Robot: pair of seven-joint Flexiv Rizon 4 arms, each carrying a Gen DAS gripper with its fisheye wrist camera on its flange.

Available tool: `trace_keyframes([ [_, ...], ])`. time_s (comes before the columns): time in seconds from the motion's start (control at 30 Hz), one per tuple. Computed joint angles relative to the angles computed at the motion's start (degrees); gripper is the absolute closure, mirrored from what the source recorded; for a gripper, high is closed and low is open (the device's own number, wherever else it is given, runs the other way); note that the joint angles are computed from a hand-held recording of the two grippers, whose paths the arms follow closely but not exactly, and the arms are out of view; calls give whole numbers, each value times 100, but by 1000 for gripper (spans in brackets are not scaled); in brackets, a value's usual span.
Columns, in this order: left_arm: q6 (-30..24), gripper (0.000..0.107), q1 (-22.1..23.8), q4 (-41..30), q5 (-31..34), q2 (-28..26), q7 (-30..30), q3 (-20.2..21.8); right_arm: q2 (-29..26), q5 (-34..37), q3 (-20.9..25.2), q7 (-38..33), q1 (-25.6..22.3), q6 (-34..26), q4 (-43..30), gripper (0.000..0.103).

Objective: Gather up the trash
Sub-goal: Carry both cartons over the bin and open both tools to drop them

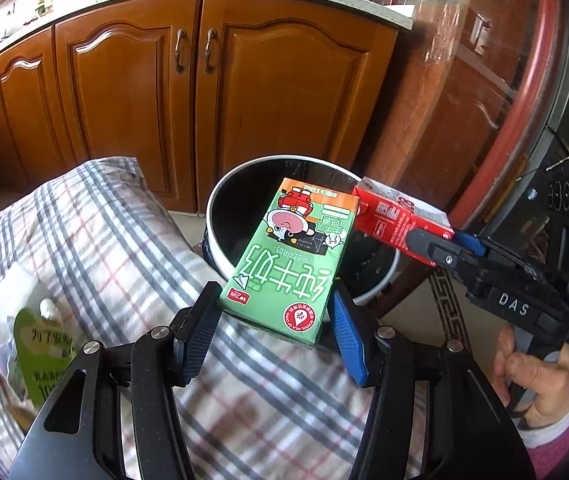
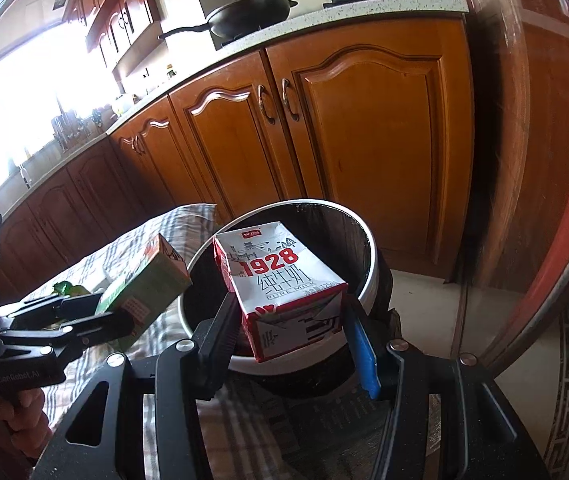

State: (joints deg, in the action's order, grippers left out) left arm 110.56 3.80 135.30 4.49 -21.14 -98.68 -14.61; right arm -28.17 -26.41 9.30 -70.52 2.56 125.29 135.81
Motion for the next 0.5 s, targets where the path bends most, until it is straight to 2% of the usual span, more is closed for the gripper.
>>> trace_keyframes([
  [0.3,-308,53,-480,-445,-427,-200,258,356,-109,120,-49,-56,94,-301,-258,50],
  [0.5,-445,53,-620,-626,-661,-323,422,434,-187,32,22,-22,-11,-536,-464,51],
])
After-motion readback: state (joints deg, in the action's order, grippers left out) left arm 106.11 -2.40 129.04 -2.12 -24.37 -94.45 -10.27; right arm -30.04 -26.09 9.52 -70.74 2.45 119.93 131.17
